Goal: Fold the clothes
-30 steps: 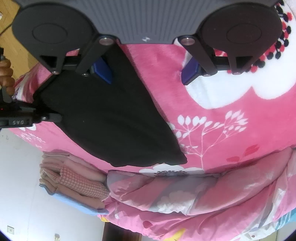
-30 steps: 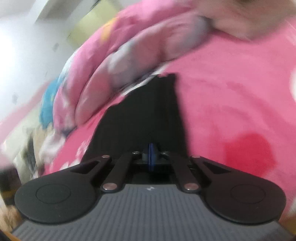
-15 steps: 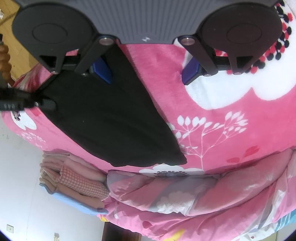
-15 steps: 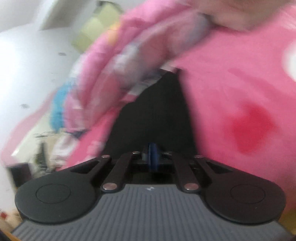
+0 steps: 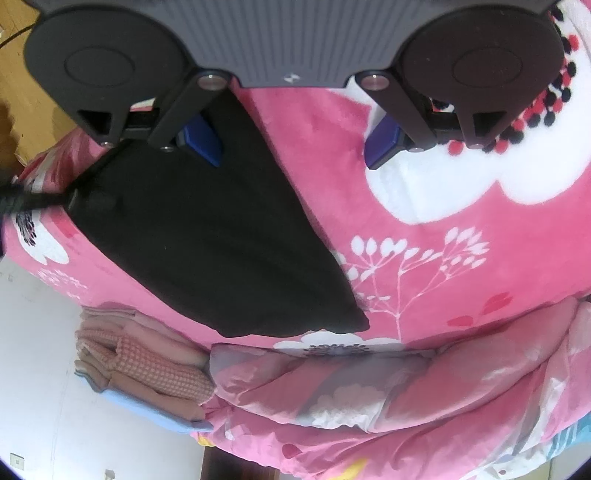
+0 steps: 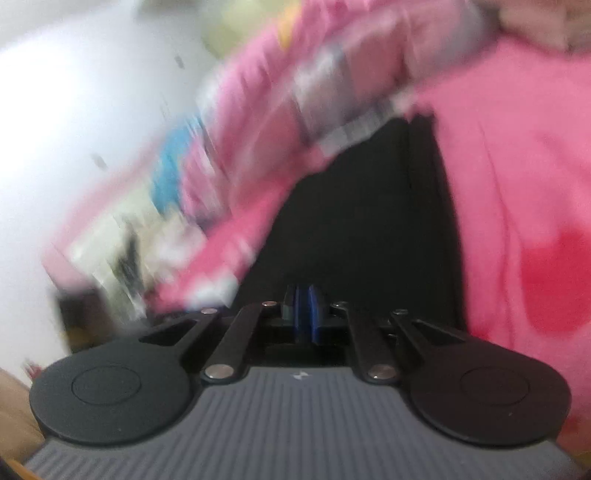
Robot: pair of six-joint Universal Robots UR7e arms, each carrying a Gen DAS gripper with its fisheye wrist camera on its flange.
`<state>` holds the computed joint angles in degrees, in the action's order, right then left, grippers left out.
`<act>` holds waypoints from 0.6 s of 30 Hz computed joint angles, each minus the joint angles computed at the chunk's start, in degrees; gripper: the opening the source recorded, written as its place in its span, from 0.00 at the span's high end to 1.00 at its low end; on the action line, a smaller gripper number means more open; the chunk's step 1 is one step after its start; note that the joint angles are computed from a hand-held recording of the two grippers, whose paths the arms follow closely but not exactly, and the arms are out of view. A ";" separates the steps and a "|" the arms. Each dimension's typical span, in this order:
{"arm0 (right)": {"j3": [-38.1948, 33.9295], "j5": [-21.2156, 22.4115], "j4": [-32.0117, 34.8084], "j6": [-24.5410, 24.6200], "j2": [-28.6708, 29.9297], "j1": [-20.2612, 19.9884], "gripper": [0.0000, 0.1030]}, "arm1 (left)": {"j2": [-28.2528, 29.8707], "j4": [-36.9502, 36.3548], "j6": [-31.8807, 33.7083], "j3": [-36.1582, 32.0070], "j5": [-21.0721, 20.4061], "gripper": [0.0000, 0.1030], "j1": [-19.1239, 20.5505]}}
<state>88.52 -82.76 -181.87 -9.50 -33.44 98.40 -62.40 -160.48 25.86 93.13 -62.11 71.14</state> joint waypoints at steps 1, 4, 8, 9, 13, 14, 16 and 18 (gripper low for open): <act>1.44 1.11 0.37 0.30 -0.90 -0.71 0.99 | -0.18 0.16 -0.11 0.11 -0.19 0.16 0.07; 5.33 0.30 3.30 -0.52 -5.17 -0.93 0.94 | -0.72 0.78 -0.50 0.39 -0.81 0.16 0.27; 2.17 4.12 4.90 -3.22 -4.64 0.26 0.94 | -1.12 1.05 -0.54 0.87 -0.23 0.16 0.06; -0.34 6.09 5.54 -3.91 -3.09 0.55 0.94 | -1.27 1.12 -0.43 1.05 0.04 0.16 -0.04; -13.07 4.46 16.92 -6.56 4.77 1.66 0.95 | -2.22 1.55 -0.74 1.65 -1.04 0.16 0.36; -13.29 3.80 18.09 -6.87 5.19 1.29 0.98 | -2.48 1.73 -1.00 1.65 -1.97 0.16 0.70; -9.41 6.95 16.45 -5.87 3.29 -0.13 0.98 | -3.03 2.39 -1.61 1.56 -4.12 0.16 1.43; -6.12 4.91 18.09 -5.34 0.39 0.07 0.97 | -3.40 3.34 -1.94 1.25 -5.82 0.16 2.00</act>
